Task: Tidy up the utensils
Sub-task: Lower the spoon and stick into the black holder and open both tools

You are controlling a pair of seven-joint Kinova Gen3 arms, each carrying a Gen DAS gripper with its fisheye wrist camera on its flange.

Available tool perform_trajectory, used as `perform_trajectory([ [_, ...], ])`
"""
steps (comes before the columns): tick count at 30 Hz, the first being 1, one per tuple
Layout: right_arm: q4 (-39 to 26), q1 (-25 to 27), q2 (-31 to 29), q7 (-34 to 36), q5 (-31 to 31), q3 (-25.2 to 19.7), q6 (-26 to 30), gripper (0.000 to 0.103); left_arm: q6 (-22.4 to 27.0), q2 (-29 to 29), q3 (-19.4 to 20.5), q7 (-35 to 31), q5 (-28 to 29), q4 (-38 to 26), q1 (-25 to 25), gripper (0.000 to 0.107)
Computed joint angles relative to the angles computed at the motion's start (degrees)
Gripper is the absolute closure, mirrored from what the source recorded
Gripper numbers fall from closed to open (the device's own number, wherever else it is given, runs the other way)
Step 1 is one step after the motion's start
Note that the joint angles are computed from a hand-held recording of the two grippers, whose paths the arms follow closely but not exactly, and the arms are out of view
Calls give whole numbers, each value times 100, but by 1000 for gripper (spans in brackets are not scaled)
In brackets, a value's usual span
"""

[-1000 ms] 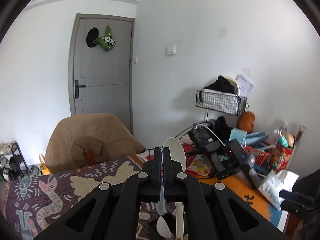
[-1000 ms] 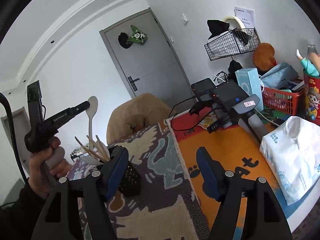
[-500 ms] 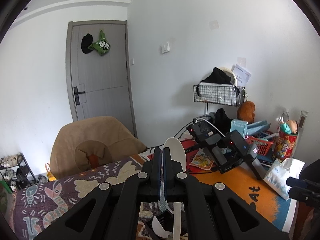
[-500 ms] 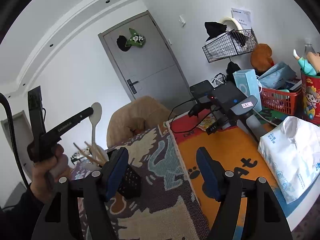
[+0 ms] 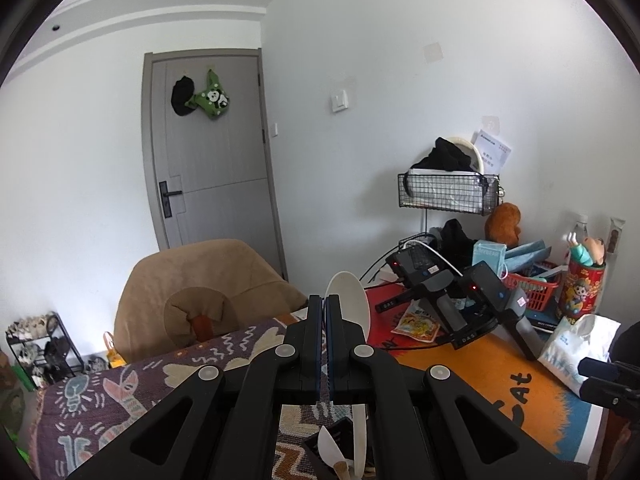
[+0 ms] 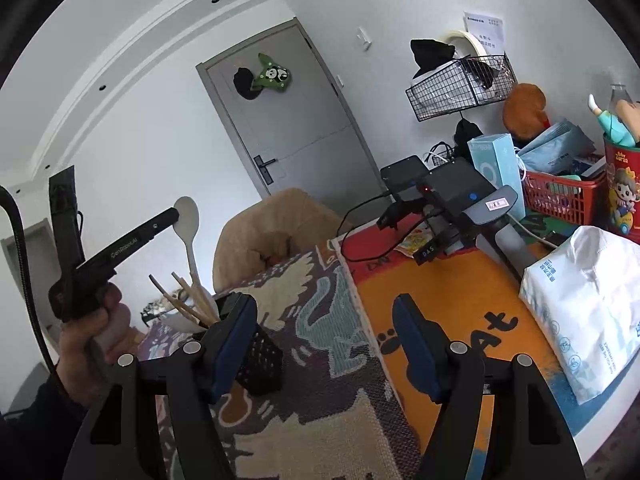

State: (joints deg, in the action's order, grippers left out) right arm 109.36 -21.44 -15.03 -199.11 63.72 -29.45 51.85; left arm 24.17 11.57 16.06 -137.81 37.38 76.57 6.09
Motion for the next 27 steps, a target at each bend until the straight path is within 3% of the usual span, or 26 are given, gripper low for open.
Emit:
perform_trajectory([
  [5,87,42,-59,-73,-44,44,-66,32,200,56,-94,237,-283,-101,88,107],
  [9,145,99,-85,-111,-81,61,-156,32,738,17,-150,247,-349,-291,23,107],
  [19,69,95,11,-84,-8,2,-222,32,2166,-34,-560,947,-1171,-892,215,107],
  [27,-129,-137,207,215,16,87,-383,32,3180,110,-648,1343,-937,-1422,-69,106],
])
